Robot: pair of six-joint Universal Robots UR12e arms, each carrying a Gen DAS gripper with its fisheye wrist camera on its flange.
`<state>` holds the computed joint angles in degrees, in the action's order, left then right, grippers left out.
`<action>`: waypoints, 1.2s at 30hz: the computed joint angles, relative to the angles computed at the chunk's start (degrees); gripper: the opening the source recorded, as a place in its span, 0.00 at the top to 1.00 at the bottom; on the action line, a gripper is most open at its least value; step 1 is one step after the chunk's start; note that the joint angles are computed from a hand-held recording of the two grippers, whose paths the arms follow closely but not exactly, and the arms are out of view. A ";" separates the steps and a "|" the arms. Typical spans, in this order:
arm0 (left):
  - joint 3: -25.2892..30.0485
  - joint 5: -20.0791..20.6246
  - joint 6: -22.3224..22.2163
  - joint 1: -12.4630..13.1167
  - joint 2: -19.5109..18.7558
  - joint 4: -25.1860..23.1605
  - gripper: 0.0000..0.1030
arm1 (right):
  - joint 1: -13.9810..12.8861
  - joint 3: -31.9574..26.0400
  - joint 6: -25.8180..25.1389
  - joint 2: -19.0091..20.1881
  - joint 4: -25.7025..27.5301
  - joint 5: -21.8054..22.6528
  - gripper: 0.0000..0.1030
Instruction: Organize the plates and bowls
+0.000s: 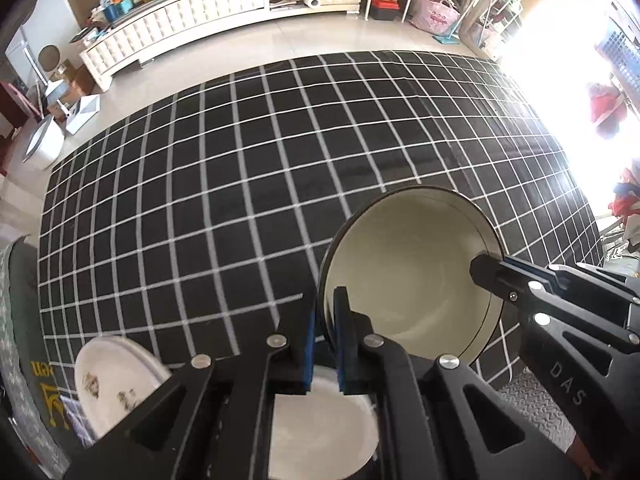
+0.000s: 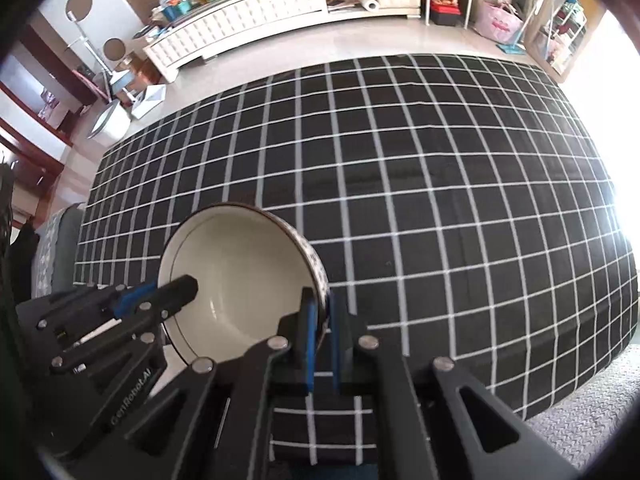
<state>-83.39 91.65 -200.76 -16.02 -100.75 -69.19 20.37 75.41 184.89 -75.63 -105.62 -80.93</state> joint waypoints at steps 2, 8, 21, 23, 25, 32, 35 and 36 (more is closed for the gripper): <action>-1.37 0.69 -0.22 0.14 1.55 0.06 0.94 | 0.61 0.22 0.31 -0.39 0.06 0.26 0.91; -5.34 1.12 -0.13 0.85 5.84 -0.14 0.94 | 2.56 0.84 0.66 -1.46 -0.21 -0.26 0.91; -13.56 -0.08 -0.05 1.70 12.07 -1.13 0.94 | 5.06 2.91 1.49 -2.40 2.65 -0.47 0.91; -14.58 -0.39 0.08 1.76 12.53 -0.95 0.94 | 5.34 3.30 1.62 -2.58 3.41 -0.71 0.91; -15.22 -0.51 -0.13 1.45 12.59 -0.92 0.93 | 5.68 3.25 1.70 -2.45 3.89 -1.05 0.91; -16.27 -0.94 -0.67 1.54 12.70 -1.23 0.93 | 6.22 3.80 1.47 -2.23 4.61 -1.28 0.91; -16.53 -0.50 -0.01 1.50 12.61 -1.44 0.93 | 6.24 3.85 0.90 -2.08 5.03 -1.12 0.91; -16.57 -0.52 -0.02 1.54 12.56 -1.54 0.93 | 6.21 3.98 0.72 -2.11 5.08 -1.08 0.91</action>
<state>-99.96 91.13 -200.78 -14.48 -88.19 -70.73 26.58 79.39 185.61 -77.74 -100.53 -82.01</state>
